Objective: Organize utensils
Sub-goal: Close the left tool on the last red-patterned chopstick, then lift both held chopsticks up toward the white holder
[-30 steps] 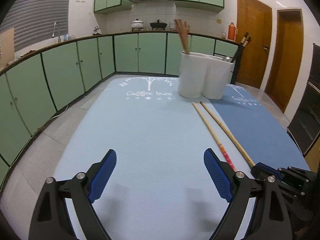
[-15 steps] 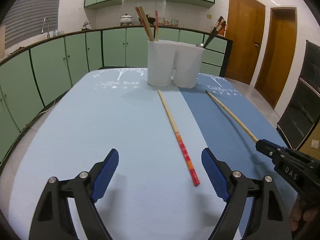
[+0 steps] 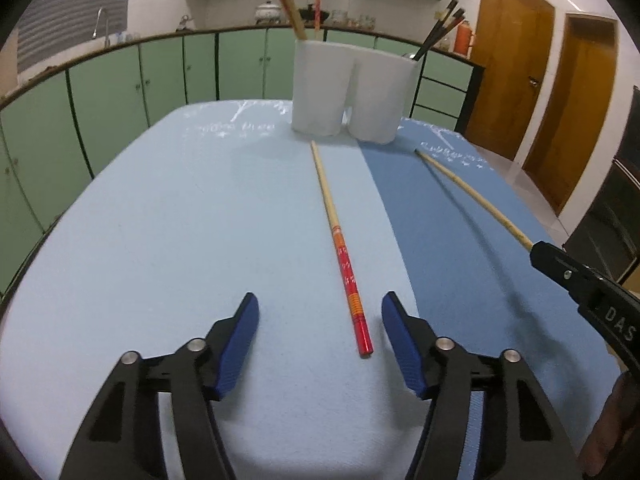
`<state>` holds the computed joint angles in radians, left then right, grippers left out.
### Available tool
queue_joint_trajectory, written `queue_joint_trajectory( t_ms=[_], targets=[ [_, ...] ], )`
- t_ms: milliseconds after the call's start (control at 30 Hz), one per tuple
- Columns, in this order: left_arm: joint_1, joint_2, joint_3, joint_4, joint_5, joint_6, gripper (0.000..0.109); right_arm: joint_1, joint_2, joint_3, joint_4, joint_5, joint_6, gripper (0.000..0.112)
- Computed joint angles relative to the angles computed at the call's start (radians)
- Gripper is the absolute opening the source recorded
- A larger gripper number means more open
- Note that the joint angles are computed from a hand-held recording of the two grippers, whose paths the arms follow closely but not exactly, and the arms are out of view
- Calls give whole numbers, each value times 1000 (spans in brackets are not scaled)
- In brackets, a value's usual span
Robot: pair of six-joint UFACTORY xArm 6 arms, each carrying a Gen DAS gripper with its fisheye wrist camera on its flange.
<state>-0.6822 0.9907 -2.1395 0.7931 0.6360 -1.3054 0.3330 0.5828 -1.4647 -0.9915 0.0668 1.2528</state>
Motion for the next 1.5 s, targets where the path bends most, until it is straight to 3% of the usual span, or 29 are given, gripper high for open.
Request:
queue_joint_trajectory(
  t_ms=[167, 400, 433, 867, 1267, 1500],
  targets=[
    [-14, 20, -41, 2, 56, 19, 56, 3, 1, 8, 21, -9, -14, 6],
    [-28, 34, -70, 4, 94, 44, 9, 11, -3, 22, 88, -3, -88, 6],
    [-28, 32, -68, 4, 94, 47, 6, 12, -4, 24, 93, -2, -93, 6],
    [-11, -48, 30, -26, 47, 84, 5, 24, -19, 27, 100, 44, -142, 6],
    [-14, -145, 93, 135, 54, 27, 6, 19, -64, 27, 44, 52, -116, 6],
    [3, -189, 102, 211, 33, -11, 6, 11, -90, 12, 80, 31, -156, 6]
  ],
)
